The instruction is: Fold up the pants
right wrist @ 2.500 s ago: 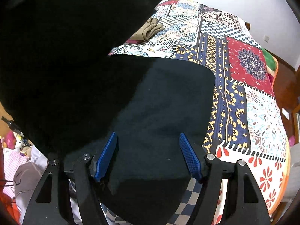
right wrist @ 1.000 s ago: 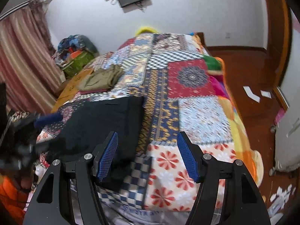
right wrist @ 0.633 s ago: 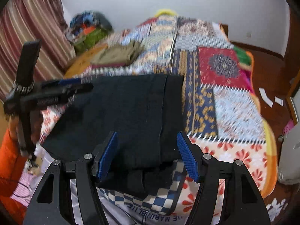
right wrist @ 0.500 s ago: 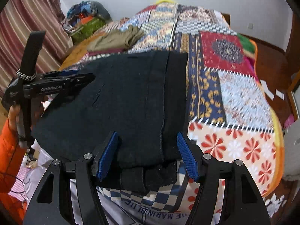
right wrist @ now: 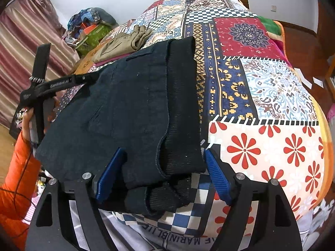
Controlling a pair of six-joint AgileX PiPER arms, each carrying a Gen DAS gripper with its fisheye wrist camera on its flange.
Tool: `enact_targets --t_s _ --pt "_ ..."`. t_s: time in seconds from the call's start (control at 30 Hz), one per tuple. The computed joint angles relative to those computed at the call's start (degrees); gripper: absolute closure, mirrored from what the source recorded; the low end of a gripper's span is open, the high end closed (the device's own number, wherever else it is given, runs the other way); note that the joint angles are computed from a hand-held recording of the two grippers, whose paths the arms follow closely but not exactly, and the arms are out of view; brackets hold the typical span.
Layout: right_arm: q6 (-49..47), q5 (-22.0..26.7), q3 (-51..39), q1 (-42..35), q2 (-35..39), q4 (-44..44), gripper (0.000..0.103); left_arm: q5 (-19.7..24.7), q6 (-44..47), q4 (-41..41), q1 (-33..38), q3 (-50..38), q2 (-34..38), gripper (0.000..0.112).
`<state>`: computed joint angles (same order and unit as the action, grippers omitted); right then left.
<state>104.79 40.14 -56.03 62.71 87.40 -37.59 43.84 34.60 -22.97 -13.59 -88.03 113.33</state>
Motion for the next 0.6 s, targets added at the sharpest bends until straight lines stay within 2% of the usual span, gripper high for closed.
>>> enact_targets --t_s 0.1,0.13,0.2,0.27,0.4,0.5,0.6 --pt "-0.3 1.2 -1.0 0.3 0.4 0.2 0.027 -1.1 -7.7 8.1 -1.1 -4.7 2.8 0.045" --pt "-0.4 1.8 -1.4 0.5 0.6 0.3 0.027 0.2 -8.2 8.0 -0.7 -6.6 3.9 0.046" --pt "-0.6 2.2 -1.4 0.6 0.7 0.3 0.027 4.9 -5.6 2.9 1.4 -10.2 5.8 0.046" --pt "-0.8 2.2 -1.5 0.5 0.9 0.3 0.026 7.9 -2.7 -0.5 2.6 -10.5 6.1 0.046" --pt "-2.6 1.2 -1.2 -0.8 1.0 1.3 0.026 11.7 3.0 -6.9 5.1 -5.7 3.3 0.046" --pt "-5.2 2.5 -1.9 -1.2 1.4 1.8 0.026 13.9 8.7 -12.6 8.0 0.1 -1.2 0.046" --pt "-8.9 5.0 -3.7 -1.6 2.4 2.4 0.026 14.8 12.6 -14.4 9.0 5.7 -5.6 0.045"
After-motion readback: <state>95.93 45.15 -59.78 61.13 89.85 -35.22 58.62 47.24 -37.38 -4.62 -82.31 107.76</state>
